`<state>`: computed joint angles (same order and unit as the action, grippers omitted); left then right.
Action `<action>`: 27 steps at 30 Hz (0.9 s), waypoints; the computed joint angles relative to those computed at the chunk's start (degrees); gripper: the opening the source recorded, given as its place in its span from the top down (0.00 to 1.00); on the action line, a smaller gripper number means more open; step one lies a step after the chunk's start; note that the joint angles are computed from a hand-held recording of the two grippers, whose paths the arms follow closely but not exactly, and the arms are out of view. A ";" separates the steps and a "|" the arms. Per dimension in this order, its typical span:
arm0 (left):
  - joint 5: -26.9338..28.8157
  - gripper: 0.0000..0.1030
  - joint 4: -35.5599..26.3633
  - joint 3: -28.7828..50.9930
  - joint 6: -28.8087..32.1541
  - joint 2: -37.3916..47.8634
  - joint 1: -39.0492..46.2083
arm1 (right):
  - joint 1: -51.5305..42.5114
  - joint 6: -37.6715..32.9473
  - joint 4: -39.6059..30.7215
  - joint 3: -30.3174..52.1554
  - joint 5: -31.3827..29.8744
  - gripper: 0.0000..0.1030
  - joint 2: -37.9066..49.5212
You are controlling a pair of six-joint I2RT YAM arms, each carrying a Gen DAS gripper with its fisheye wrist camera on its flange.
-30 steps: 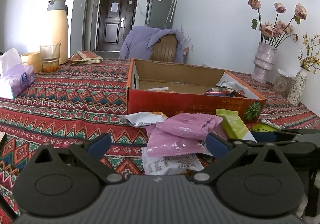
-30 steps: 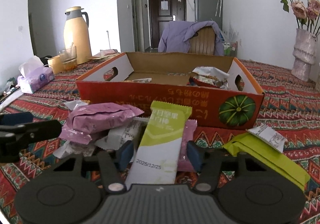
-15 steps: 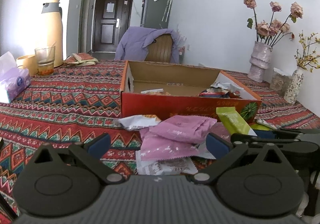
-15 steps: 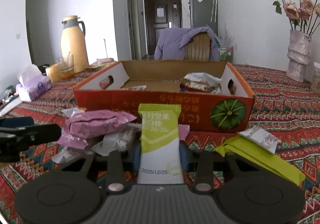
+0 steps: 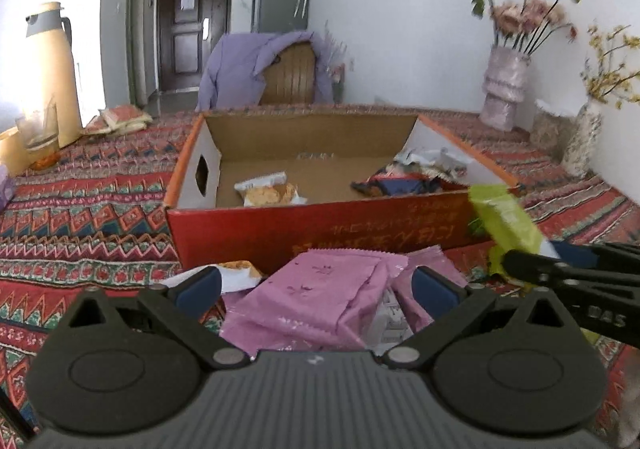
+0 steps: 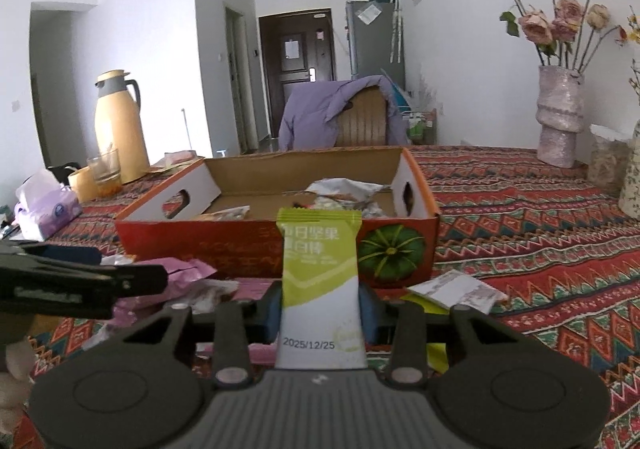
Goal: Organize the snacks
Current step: 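Grasp a pink packet with the left tool while the right tool holds the bar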
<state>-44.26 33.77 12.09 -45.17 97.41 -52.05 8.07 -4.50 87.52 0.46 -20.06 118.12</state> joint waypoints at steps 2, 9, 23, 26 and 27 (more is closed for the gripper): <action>1.20 0.00 -0.35 1.58 0.50 1.50 1.40 | -0.94 -0.15 0.38 -0.04 -0.63 0.63 0.55; 5.18 0.03 -1.80 4.37 -0.58 4.32 5.15 | -4.00 -0.55 -1.21 1.38 -3.38 0.63 1.19; 4.03 0.28 -1.21 3.22 -0.54 3.39 1.33 | -5.64 -0.82 -0.69 1.76 -6.01 0.63 2.63; 2.31 0.28 -1.81 2.98 -1.38 2.94 -0.58 | -5.91 -0.93 -0.43 1.52 -6.16 0.63 2.52; 1.76 0.28 -2.44 2.96 -1.91 2.57 -1.20 | -5.95 -0.94 -0.32 1.44 -6.15 0.63 2.50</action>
